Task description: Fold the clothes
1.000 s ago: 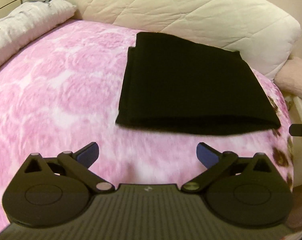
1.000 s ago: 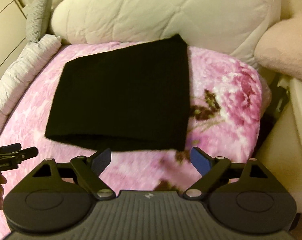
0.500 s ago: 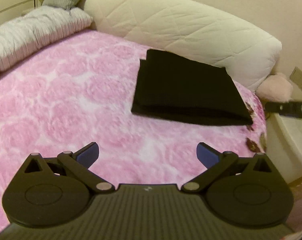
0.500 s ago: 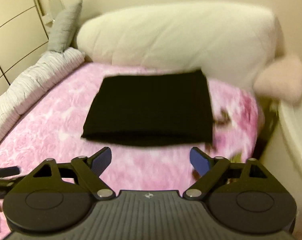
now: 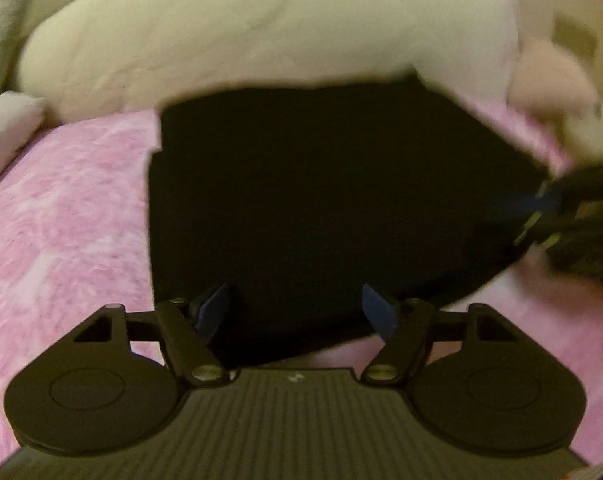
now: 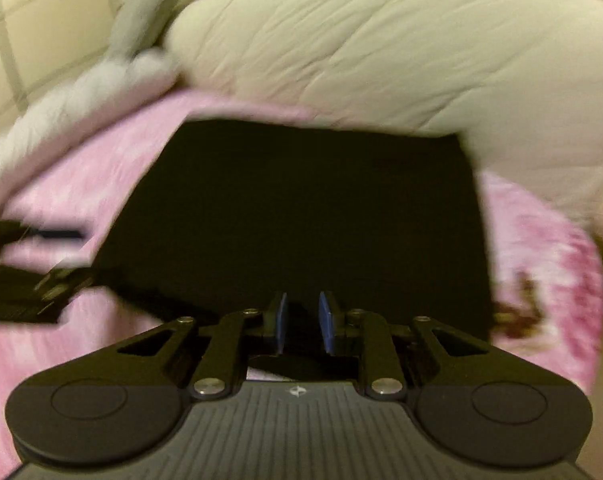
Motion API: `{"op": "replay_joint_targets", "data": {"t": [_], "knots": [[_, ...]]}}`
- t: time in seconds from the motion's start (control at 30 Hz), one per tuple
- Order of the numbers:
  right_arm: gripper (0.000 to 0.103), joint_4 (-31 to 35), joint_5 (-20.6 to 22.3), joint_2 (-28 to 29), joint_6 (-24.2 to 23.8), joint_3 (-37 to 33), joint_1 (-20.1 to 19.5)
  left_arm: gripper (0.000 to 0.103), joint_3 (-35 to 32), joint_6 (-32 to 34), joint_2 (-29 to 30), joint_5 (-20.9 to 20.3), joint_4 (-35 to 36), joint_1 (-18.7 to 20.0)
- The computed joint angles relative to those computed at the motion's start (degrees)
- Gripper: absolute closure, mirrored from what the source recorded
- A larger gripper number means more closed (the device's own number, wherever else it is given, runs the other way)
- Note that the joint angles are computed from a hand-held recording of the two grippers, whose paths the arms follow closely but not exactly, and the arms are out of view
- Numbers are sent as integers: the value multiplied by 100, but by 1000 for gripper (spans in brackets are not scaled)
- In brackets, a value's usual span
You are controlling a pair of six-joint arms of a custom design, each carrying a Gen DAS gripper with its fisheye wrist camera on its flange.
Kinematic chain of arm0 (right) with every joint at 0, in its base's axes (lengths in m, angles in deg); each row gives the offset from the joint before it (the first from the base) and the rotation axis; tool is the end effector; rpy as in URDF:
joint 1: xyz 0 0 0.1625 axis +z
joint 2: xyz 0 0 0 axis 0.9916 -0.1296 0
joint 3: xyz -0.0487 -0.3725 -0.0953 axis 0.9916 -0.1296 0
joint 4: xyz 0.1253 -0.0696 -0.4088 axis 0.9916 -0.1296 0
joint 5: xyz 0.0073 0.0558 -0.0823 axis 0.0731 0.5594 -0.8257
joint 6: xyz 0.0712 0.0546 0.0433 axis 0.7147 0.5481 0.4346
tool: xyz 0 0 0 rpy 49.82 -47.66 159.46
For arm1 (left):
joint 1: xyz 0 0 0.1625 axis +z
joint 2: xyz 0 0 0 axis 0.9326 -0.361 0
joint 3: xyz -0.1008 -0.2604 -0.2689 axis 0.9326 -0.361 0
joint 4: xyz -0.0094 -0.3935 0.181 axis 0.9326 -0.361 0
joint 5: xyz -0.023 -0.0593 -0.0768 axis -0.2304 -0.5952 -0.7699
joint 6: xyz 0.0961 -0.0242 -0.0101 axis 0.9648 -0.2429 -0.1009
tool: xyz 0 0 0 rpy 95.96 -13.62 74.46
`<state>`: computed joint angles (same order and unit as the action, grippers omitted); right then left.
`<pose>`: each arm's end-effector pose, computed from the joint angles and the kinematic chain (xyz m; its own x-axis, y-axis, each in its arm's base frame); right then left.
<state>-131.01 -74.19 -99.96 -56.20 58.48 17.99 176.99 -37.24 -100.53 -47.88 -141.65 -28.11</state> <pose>0.1608 -0.4449 0.2972 -0.7556 -0.0320 0.6542 -0.4800 0.7067 -0.5199 -0.3277 -0.5296 0.1132 -0.4295 0.6951 -0.5765 0.8822 0.4592 -0.1036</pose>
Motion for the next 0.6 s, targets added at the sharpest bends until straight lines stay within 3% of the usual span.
{"op": "replay_joint_targets", "data": {"t": [0.07, 0.23, 0.37, 0.43, 0.5, 0.57, 0.6], "knots": [[90, -278, 245, -103, -597, 225, -181, 27, 97, 291, -52, -148, -211, 88], [98, 174, 431, -744, -987, 479, -460, 27, 73, 536, -160, -293, -14, 191], [99, 522, 252, -891, -572, 427, -408, 27, -33, 129, -246, 5, 481, 105], [99, 522, -100, -859, -155, 409, -256, 23, -65, -777, -371, 344, 911, 80], [90, 752, -716, -909, 622, 410, 10, 21, 184, -1465, -659, 365, 1062, 20], [51, 1113, -1116, -1061, 1528, 484, 241, 15, 428, -2143, -956, 368, 1218, -43], [45, 1246, -1190, -1182, 1875, 558, 328, 12, 552, -2315, -1063, 305, 1185, -88]]}}
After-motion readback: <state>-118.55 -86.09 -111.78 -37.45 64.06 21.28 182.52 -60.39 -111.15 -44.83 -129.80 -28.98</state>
